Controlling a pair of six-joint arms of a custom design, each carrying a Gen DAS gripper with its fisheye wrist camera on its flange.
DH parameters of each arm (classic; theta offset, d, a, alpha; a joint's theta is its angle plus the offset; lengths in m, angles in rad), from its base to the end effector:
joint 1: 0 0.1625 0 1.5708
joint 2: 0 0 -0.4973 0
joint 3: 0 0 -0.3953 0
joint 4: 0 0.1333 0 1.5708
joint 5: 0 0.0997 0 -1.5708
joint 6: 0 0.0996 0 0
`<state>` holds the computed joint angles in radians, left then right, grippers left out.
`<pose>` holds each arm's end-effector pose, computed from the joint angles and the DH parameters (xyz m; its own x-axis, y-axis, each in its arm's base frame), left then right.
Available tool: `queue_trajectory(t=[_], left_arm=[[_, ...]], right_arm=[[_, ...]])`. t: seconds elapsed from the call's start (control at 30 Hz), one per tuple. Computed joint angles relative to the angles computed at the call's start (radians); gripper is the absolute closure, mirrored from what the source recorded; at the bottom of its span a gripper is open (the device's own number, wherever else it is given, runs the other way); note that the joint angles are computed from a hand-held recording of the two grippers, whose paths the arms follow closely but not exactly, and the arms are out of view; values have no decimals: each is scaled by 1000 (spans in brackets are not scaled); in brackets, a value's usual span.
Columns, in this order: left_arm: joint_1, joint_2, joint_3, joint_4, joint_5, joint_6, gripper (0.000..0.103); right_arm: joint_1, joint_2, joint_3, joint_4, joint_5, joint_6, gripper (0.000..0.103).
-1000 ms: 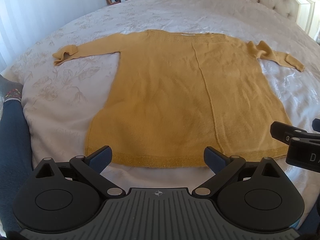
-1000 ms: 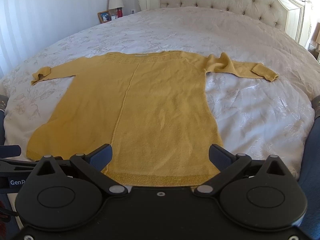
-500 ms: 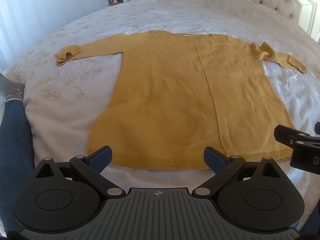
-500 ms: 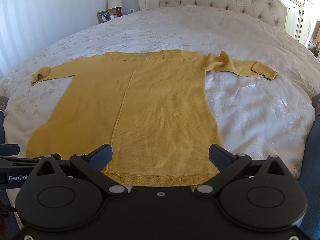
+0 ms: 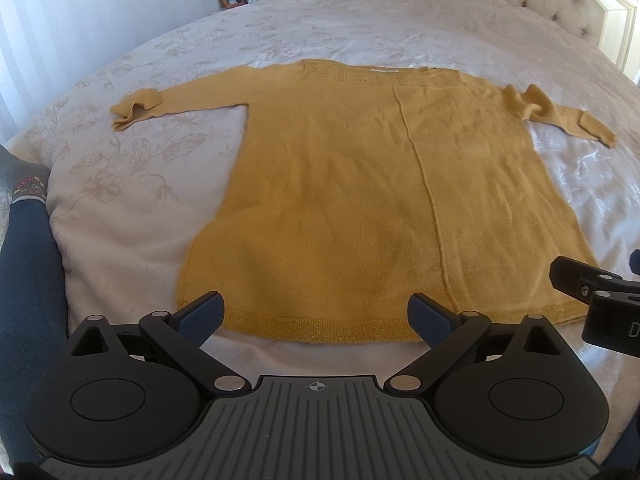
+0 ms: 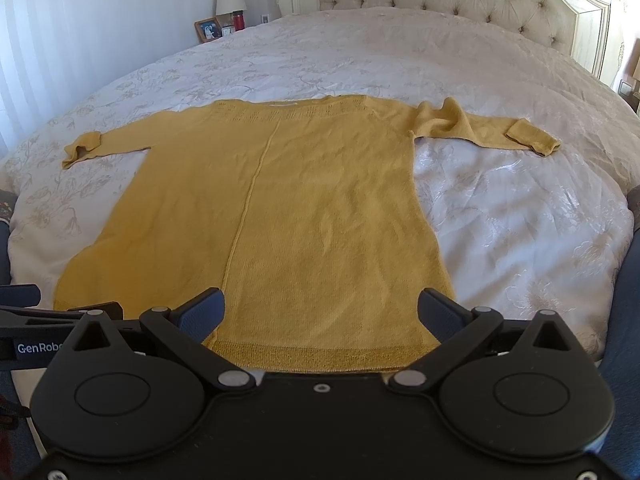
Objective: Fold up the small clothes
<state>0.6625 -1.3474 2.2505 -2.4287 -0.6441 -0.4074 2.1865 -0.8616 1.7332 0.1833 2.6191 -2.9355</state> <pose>-0.2253 -0.4458 0.2728 -0.6251 0.2116 -0.7513 0.5881 0.7606 -0.2750 0.3364 -0.3942 0.1449 -0.7432 0.2048 0.6369 -0.3579 0.6826 -0.6371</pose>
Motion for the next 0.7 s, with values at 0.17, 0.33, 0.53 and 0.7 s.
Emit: queue_trajectory(t=[0.17, 0.33, 0.53, 0.7], left_arm=[[5, 1, -3, -1, 0, 5, 3], [13, 14, -9, -11, -4, 14, 3], [31, 35, -21, -28, -12, 41, 3], [56, 65, -38, -71, -26, 87, 3]], right_arm=[[-4, 3, -5, 12, -10, 10, 1], [-13, 4, -10, 20, -22, 12, 1], [-29, 10, -21, 29, -36, 13, 1], [-49, 15, -30, 31, -54, 2, 1]])
